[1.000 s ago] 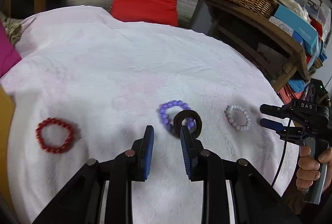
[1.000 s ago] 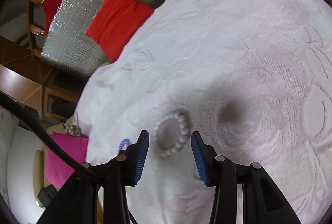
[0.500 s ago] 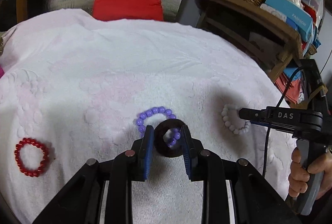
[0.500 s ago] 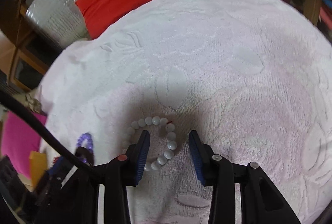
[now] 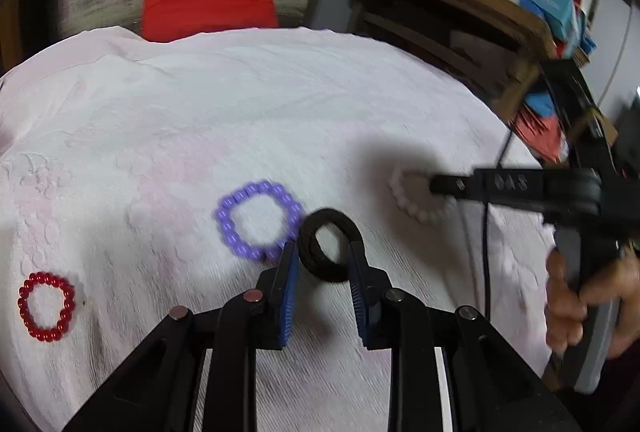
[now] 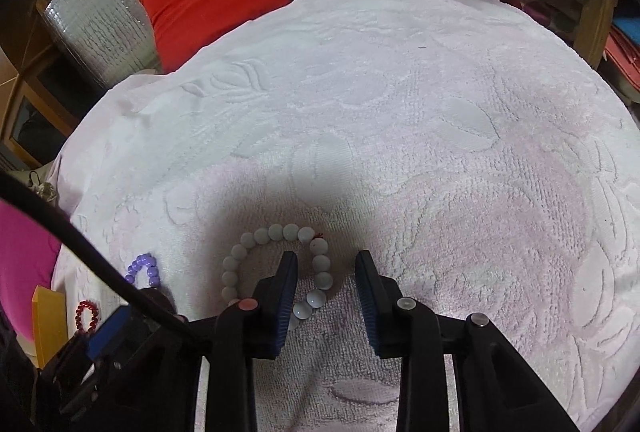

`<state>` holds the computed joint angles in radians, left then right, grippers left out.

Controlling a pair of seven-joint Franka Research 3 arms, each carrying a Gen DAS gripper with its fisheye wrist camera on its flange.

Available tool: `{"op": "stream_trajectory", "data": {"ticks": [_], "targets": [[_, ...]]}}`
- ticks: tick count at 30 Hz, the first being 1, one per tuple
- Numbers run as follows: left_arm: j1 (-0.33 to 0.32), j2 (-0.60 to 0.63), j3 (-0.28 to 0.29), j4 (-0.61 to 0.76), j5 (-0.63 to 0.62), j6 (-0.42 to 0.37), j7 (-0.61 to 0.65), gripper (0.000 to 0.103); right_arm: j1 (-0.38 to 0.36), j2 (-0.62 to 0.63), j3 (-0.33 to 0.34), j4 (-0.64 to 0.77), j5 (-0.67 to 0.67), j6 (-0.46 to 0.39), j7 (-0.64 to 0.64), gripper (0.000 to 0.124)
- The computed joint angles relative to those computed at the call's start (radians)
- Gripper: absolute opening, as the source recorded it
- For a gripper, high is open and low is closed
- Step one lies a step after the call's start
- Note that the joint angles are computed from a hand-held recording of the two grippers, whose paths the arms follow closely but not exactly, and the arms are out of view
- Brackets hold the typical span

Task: Organize jewelry
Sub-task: 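Lift the black ring and pearl bracelet off the bed with both grippers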

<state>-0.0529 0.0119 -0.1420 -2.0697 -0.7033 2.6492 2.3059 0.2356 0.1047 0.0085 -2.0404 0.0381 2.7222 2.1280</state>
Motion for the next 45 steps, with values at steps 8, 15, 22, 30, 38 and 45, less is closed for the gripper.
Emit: {"op": "stream_trajectory", "data": {"ticks": [8, 15, 22, 30, 38, 45], "targets": [[-0.006, -0.070, 0.029, -0.076, 0.045, -0.041, 0.006, 0.026, 0.012, 0.001, -0.010, 0.000, -0.069, -0.001, 0.063, 0.032], [-0.005, -0.082, 0.061, -0.081, 0.023, -0.039, -0.007, 0.026, 0.008, -0.015, -0.006, -0.021, -0.073, 0.010, 0.117, 0.025], [0.006, -0.050, 0.054, -0.028, -0.024, -0.135, -0.023, 0.027, 0.007, -0.016, -0.005, -0.025, -0.100, 0.012, 0.146, 0.026], [0.023, 0.006, 0.027, 0.040, -0.083, -0.186, -0.086, 0.027, -0.010, -0.023, 0.007, -0.042, 0.003, 0.038, 0.052, 0.026], [0.032, 0.043, -0.001, 0.080, -0.103, -0.175, -0.175, 0.051, -0.006, -0.026, 0.003, -0.044, -0.002, 0.041, 0.040, 0.026], [0.026, 0.073, -0.020, 0.098, -0.062, -0.129, -0.272, 0.054, 0.000, -0.024, -0.001, -0.044, -0.039, 0.043, 0.070, 0.026]]}}
